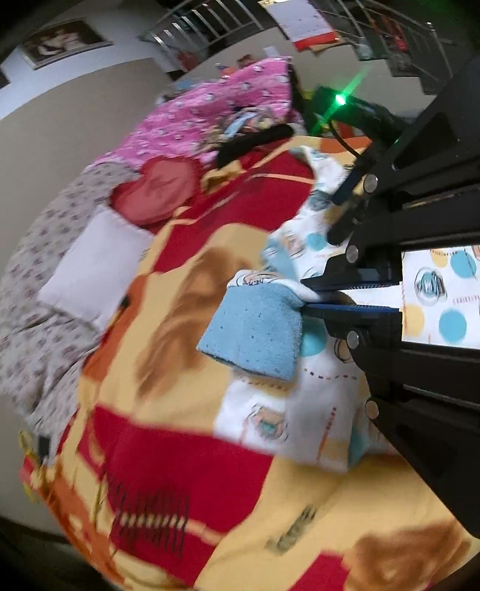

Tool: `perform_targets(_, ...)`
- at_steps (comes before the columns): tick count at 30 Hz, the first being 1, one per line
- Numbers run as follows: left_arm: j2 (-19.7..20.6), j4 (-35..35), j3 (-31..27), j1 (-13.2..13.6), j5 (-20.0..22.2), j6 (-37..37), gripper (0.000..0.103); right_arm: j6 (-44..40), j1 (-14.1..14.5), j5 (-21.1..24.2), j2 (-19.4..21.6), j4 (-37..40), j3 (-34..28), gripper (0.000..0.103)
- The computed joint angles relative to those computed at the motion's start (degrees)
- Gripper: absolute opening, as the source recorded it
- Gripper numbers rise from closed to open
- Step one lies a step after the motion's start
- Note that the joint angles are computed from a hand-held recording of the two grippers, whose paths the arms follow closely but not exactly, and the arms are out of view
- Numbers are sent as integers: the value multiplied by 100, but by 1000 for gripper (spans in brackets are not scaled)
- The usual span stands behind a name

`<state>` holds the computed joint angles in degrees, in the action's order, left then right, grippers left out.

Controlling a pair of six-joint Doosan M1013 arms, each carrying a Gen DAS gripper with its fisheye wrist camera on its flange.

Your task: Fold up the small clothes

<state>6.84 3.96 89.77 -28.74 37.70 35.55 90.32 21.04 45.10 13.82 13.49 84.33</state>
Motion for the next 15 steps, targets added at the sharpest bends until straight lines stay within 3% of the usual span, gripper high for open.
perform_targets(9, 535, -376, -376, -337, 494, 744, 9, 87, -342, -83, -114, 267, 166, 100)
perform_targets(11, 548, -529, -379, -356, 521, 1004, 21, 86, -344, -80, -96, 237, 125, 100)
perform_targets(13, 509, -410, -359, -403, 512, 1028, 49, 46, -374, -101, -117, 357, 133, 100)
perform_targets(15, 404, -198, -295, -466, 402, 1038, 56, 15, -392, -119, -123, 444, 117, 100)
